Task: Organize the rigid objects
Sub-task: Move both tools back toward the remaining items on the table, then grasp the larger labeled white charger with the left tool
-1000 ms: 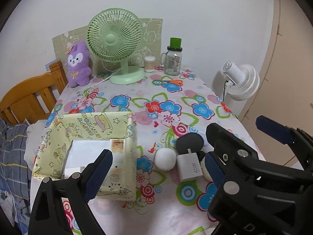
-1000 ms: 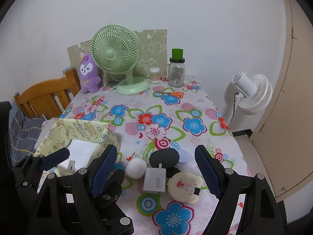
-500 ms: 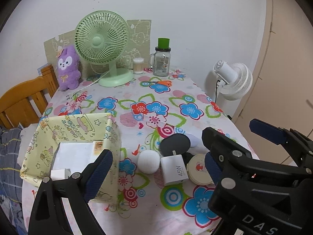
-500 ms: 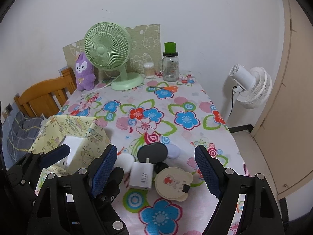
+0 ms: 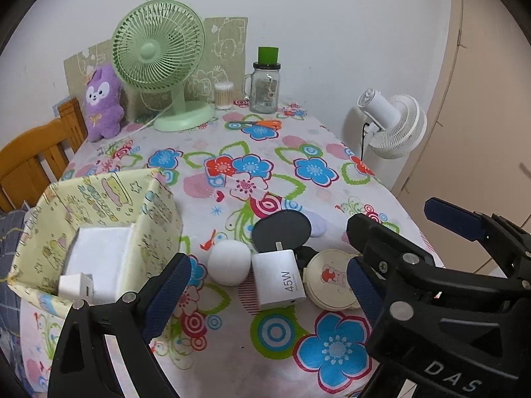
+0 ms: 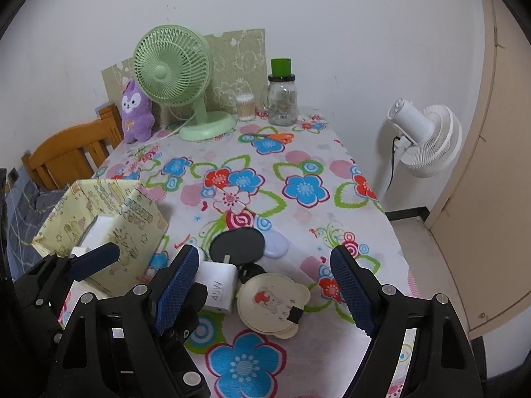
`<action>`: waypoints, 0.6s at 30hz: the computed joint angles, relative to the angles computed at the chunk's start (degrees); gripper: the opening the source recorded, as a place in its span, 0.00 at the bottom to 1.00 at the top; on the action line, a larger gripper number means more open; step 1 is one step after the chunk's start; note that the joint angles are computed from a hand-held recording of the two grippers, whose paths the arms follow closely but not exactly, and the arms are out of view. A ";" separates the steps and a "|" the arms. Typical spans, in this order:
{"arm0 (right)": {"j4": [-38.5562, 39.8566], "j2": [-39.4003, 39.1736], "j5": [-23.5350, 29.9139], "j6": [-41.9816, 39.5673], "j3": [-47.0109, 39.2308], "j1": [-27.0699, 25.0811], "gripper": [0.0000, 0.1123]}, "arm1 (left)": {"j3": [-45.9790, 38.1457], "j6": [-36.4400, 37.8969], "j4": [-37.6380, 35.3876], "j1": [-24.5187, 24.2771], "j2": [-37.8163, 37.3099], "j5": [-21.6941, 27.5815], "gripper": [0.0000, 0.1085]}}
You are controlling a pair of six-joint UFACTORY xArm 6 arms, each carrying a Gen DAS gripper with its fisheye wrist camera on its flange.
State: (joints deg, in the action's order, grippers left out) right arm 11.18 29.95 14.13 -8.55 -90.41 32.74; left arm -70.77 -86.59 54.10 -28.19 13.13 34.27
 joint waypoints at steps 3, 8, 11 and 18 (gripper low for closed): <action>-1.38 0.91 -0.94 0.55 0.09 -0.30 0.75 | -0.10 -1.00 0.65 0.14 1.11 -0.82 0.88; 1.61 1.60 -2.82 -3.00 0.87 -0.09 0.75 | -0.06 -4.66 1.81 0.48 2.61 -1.30 0.87; 5.84 2.14 -2.46 -6.51 0.50 0.09 0.75 | 0.12 -6.20 2.73 0.81 3.18 -2.07 0.87; 5.00 4.11 -3.03 -5.84 0.19 -0.04 0.75 | -1.17 -4.43 0.70 1.50 6.34 -3.04 0.82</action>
State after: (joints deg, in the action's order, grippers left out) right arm 16.18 34.06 11.10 -14.39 -90.22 32.70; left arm -71.93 -91.02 54.80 -26.69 19.47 31.23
